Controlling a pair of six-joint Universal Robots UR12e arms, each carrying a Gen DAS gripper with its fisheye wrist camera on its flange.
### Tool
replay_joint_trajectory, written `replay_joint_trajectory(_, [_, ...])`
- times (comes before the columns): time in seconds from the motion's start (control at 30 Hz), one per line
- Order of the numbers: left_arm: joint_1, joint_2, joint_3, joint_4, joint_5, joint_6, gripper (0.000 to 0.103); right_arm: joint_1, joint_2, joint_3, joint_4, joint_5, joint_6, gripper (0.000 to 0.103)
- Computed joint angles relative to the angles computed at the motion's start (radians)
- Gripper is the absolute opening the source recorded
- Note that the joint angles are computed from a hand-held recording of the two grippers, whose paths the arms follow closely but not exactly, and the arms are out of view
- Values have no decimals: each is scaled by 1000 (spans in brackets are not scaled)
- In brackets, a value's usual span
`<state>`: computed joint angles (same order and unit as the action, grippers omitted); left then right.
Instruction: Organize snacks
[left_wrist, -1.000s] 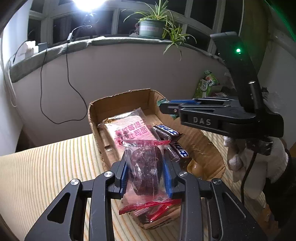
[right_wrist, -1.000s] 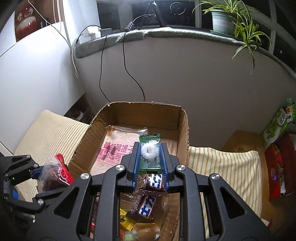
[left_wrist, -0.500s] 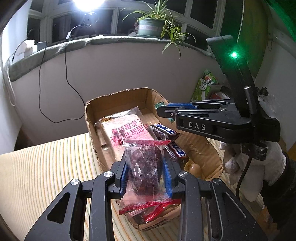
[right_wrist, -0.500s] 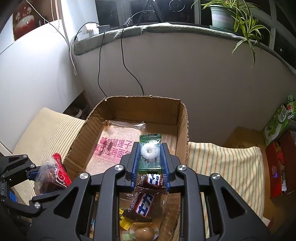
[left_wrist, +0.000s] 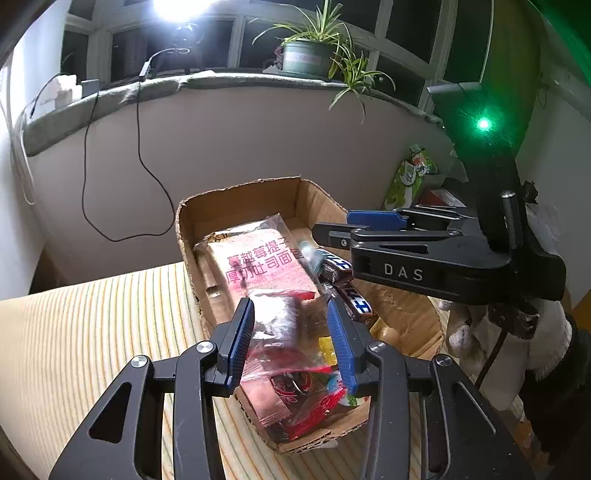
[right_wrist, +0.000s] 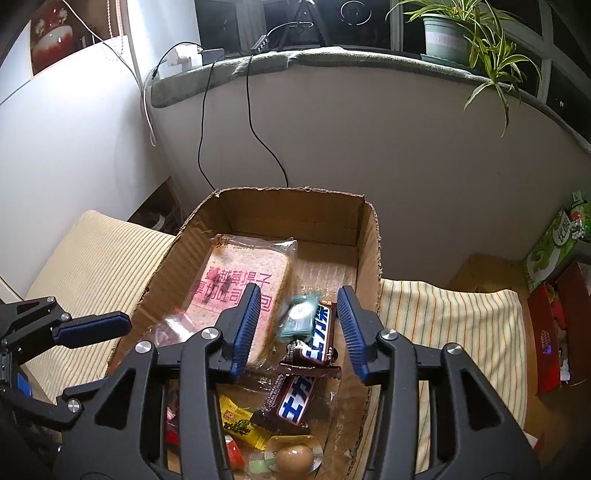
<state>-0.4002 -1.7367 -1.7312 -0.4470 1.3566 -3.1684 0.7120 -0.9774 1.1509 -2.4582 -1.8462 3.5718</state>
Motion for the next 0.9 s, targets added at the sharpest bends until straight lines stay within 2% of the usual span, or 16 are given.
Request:
replay_joint_trajectory(0.1, [1,3,-4,3,-1,-4,44,4,-3,2,-3,-8,1,51])
replay_joint_trajectory(0.17, [1,6,-8,6,2,-5,48,7,-6,5,-9,-20,0,62])
replay_joint_trajectory(0.27, [1,10,-12,9,3,-10,53,12,-11,11,-19,-36,2,73])
replay_joint_trajectory(0.33, [1,13,-16,15,7,-15,63,16,-16,15,-23,-45,7,80])
replay_joint_trajectory(0.37, [1,15,-18,19,8,-16,63,17,-17,16,-26,-50,8,85])
replay_joint_trajectory(0.53, [-4,26,-28,32,30,-20,72,26,-28,27,-32,-73,12,89])
replay_joint_trajectory(0.9, [-5,64,-67,61,66,-54,73,56,-64,76,-71,-144,45,94])
